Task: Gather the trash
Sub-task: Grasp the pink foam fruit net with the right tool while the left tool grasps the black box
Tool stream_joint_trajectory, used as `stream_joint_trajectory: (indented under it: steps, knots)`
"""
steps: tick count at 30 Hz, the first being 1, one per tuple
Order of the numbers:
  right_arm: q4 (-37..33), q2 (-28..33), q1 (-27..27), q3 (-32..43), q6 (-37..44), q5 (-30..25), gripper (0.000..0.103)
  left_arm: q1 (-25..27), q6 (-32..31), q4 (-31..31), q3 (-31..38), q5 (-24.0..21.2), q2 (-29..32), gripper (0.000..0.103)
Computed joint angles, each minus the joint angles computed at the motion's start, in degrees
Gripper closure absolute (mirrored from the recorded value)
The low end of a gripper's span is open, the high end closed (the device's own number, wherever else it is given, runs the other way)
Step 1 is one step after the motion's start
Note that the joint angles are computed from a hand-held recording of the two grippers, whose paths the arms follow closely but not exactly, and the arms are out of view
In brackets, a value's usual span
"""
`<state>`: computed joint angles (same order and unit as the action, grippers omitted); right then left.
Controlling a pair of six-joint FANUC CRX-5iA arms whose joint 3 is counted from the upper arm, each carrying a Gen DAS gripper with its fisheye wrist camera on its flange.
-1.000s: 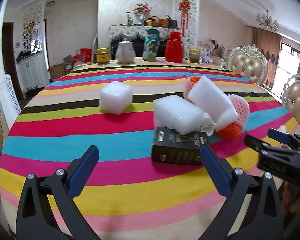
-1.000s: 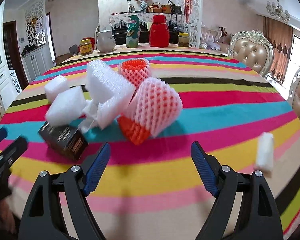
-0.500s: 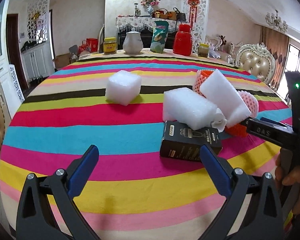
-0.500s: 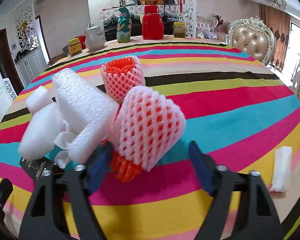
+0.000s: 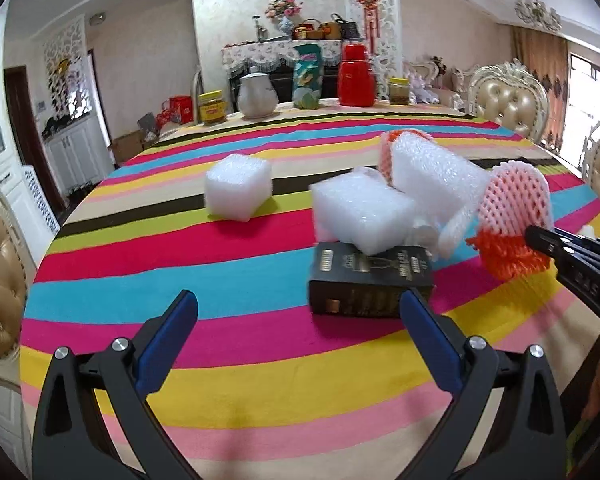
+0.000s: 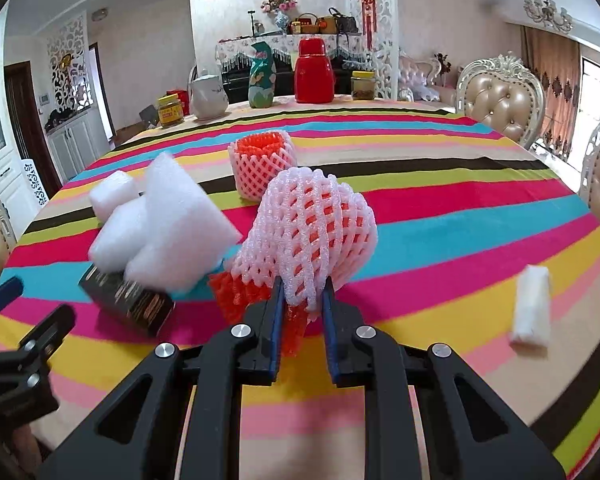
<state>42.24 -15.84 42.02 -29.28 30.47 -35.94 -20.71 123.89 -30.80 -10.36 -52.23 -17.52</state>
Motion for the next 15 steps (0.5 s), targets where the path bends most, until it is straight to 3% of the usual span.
stream_joint_trajectory:
  steps: [4,15]
  knots:
    - [1.3,-4.1,0.4,-3.4,-2.6,-0.8,0.085,1.4,-4.9,6.4,-0.6,1.8,0.8,0.005]
    - [0.7,-9.5,-0.8,-7.4,-4.3,-0.1,0.085,1.7,-6.8,10.3,6.0,-2.6,9.7,0.006]
